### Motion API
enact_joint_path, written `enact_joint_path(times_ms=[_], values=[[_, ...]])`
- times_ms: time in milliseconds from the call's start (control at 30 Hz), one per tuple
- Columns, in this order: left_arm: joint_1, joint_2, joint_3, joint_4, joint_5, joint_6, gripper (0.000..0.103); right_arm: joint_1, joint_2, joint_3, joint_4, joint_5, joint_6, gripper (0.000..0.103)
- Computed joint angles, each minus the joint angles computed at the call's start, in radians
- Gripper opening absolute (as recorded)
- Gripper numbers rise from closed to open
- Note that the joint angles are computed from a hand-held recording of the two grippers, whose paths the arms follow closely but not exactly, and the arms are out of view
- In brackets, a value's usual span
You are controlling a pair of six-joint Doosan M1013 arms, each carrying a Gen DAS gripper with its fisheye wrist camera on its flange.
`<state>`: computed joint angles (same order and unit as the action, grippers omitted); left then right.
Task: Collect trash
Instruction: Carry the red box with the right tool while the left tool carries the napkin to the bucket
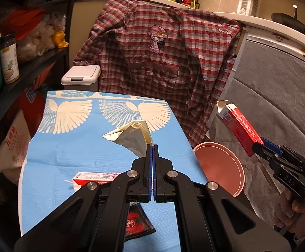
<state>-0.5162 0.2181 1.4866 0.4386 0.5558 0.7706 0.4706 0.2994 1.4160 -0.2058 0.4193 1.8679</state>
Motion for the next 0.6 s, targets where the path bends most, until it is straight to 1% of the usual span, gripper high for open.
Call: enact_joint_path(times_ms=[267,600], values=[[-0.012,0.017,-0.019,0.003,-0.003,0.011,0.000,-0.013,-0.004,0.010,-0.025,0.002,0.032,0.034],[-0.025,0.043,-0.048,-0.048,-0.016,0.055,0.000,-0.029,-0.005,0.016,-0.047,0.019,0.070,0.034]])
